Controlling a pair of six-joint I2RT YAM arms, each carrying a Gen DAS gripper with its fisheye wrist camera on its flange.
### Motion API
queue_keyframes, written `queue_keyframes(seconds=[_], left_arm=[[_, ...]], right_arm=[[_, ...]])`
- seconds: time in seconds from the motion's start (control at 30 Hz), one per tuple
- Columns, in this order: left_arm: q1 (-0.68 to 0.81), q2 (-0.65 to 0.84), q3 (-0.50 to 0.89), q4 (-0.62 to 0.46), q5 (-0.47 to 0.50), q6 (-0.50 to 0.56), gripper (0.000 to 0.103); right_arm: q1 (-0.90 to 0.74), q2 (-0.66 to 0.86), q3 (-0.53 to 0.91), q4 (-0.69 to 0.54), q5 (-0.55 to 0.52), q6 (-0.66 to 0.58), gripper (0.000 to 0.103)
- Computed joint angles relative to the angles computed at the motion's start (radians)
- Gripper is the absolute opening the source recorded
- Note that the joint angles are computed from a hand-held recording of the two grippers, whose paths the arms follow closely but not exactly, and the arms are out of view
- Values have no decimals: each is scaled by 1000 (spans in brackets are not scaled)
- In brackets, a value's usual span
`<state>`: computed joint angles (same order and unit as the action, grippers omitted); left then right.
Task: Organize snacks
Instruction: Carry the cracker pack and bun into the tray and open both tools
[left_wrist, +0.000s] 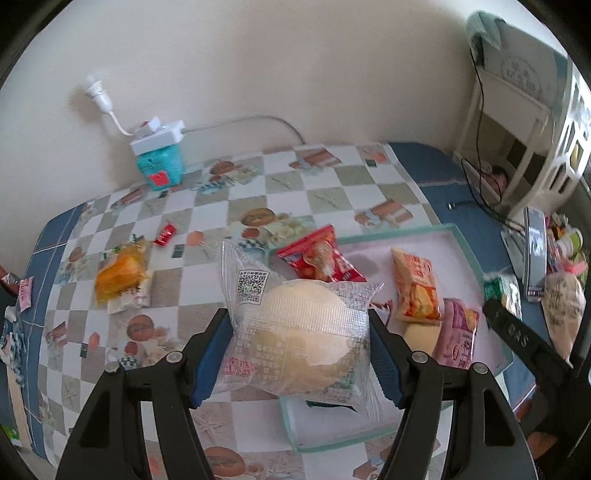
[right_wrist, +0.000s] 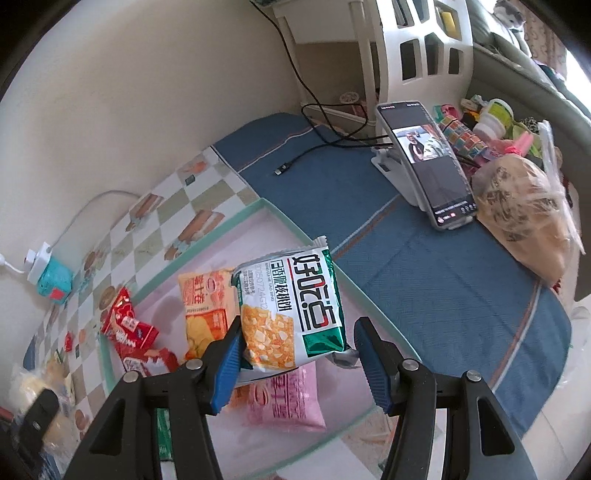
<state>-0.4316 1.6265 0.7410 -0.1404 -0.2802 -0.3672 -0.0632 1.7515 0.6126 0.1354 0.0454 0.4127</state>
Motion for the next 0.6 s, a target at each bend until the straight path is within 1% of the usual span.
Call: queue_keyframes(seconds=[0.23, 0.37, 0.6], left_arm=[[-33, 141, 58, 14, 13, -2, 72], [-46, 208, 91, 18, 37, -8, 72], [-68, 299, 138, 24, 59, -20, 73]], right_arm=[[21, 135, 46, 86, -15, -4, 62], [31, 151, 55, 102, -12, -11, 62], [39, 142, 64, 80, -1, -16, 62]])
